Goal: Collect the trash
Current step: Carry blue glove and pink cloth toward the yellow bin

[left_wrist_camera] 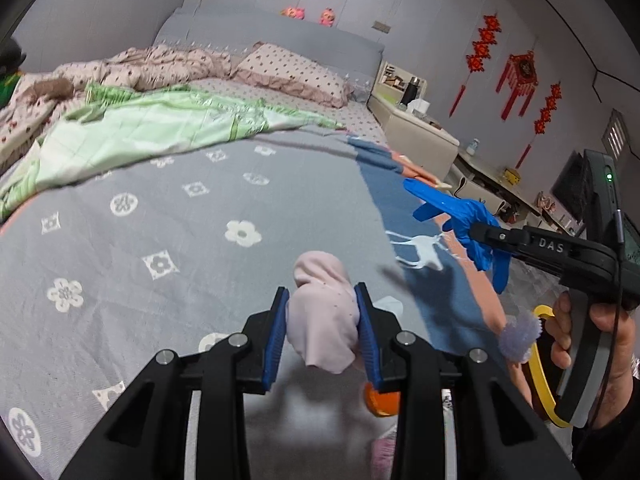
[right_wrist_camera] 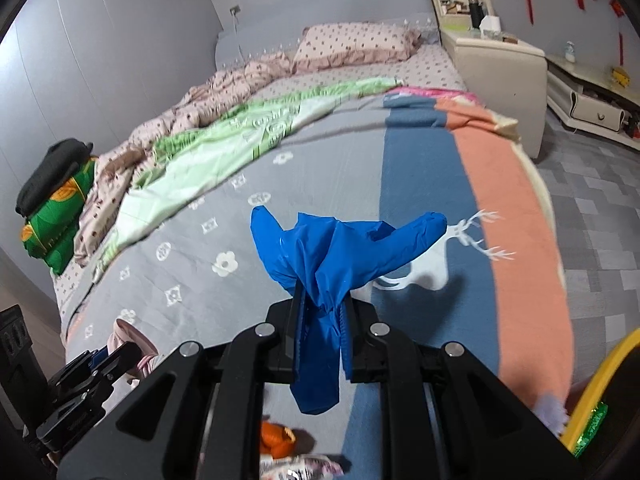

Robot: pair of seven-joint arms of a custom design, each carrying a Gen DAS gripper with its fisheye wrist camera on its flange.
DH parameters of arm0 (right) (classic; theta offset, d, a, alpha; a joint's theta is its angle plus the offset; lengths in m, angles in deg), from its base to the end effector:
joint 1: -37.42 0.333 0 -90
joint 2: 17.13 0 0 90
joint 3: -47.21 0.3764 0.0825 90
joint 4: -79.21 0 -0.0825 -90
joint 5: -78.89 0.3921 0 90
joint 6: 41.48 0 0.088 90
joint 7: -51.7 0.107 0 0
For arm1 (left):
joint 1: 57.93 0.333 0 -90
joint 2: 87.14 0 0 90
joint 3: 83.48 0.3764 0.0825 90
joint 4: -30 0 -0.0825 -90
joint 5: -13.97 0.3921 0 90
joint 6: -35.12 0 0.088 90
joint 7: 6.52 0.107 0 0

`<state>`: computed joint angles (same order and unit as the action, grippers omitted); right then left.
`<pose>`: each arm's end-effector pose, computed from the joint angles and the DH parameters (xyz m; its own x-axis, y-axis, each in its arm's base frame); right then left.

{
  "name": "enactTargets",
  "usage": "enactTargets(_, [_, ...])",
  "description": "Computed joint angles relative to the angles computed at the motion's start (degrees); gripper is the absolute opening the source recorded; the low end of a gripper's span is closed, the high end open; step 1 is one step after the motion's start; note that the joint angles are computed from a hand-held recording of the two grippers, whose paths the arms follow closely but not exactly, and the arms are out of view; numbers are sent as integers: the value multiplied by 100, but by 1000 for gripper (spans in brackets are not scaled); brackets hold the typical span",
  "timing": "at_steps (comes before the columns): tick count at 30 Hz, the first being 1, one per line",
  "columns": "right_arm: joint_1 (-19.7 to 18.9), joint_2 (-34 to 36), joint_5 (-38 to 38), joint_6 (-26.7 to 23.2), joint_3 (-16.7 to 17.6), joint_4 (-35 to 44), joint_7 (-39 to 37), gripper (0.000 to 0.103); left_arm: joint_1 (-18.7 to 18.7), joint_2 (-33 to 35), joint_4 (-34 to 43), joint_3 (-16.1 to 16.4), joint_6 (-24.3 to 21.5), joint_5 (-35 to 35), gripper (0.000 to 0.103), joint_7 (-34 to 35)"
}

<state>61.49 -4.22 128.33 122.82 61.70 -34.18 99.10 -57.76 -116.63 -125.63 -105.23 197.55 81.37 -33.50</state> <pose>0.5434 0.3639 0.4719 0.6479 -0.7117 -0.2713 -0.6600 -0.3468 -0.6664 0.3283 -0.1880 0.4544 0.4137 -0.8581 0.3043 -0.4808 -0.4897 -0.7273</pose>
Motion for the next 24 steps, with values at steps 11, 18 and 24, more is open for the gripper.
enactTargets(11, [-221,-1030,1424,-207,-379,-693,-1112,14,-390,187,634,-240,-412,-341,31,445])
enactTargets(18, [-294,-1548,1983,-252,-804,-1049,-1680,14,-646,575,1238,-355,-703,-310,31,693])
enactTargets(24, [-401,-1966,2290,-169,-1111,-1347,-2099,14,-955,1103,1899,-360,-982,-114,31,979])
